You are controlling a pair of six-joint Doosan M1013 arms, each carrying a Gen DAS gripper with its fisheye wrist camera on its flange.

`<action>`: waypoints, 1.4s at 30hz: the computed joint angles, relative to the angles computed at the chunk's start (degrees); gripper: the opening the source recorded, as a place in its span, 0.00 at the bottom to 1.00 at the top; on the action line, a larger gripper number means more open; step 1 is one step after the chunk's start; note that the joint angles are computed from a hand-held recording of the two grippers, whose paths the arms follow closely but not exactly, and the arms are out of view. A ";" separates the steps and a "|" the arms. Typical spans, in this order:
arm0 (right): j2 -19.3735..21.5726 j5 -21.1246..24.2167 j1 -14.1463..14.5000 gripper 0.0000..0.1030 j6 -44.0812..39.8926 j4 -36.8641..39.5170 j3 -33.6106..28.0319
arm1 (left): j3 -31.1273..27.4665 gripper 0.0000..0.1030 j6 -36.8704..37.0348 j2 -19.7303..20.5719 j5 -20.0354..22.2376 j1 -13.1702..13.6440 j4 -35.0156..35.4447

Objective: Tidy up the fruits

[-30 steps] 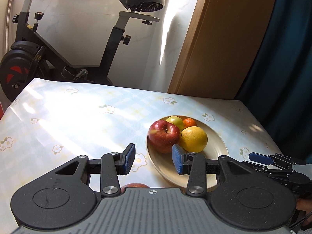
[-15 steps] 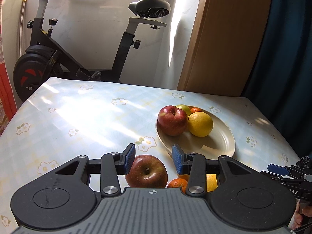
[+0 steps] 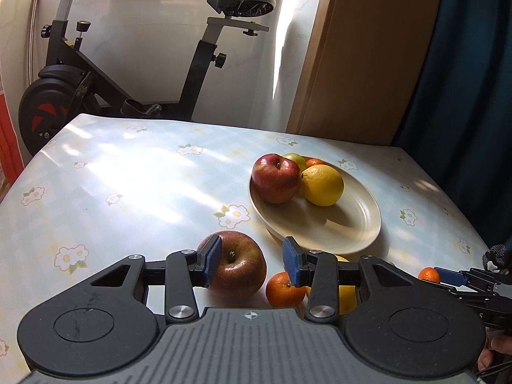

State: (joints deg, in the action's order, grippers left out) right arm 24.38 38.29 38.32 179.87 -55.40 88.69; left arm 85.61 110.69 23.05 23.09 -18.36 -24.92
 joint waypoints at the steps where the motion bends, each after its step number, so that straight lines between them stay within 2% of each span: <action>1: -0.01 0.12 -0.01 0.43 0.52 -0.02 0.05 | 0.10 0.42 0.33 -0.06 0.10 -0.02 -0.25; 8: -0.12 -1.16 -0.18 0.40 1.43 -0.26 0.56 | 0.59 0.42 2.56 -0.23 1.23 -0.26 -1.49; 14: -0.20 -1.73 -0.38 0.31 1.53 0.31 0.72 | 0.81 0.42 3.91 -0.26 2.26 -0.43 -2.07; 26: -0.21 -2.52 -0.45 0.31 1.18 0.44 0.80 | -0.94 0.42 5.51 1.16 8.88 -0.13 -3.19; 29: -0.21 -2.57 -0.47 0.31 1.02 0.54 0.78 | -1.63 0.35 3.89 1.78 10.16 -0.08 -1.87; 31: -0.20 -2.57 -0.46 0.31 1.08 0.52 0.77 | -1.96 0.35 3.26 2.08 10.93 -0.09 -0.94; 42: -0.21 -2.68 -0.47 0.31 1.18 0.50 0.83 | -2.61 0.35 5.54 3.13 10.69 -1.11 2.84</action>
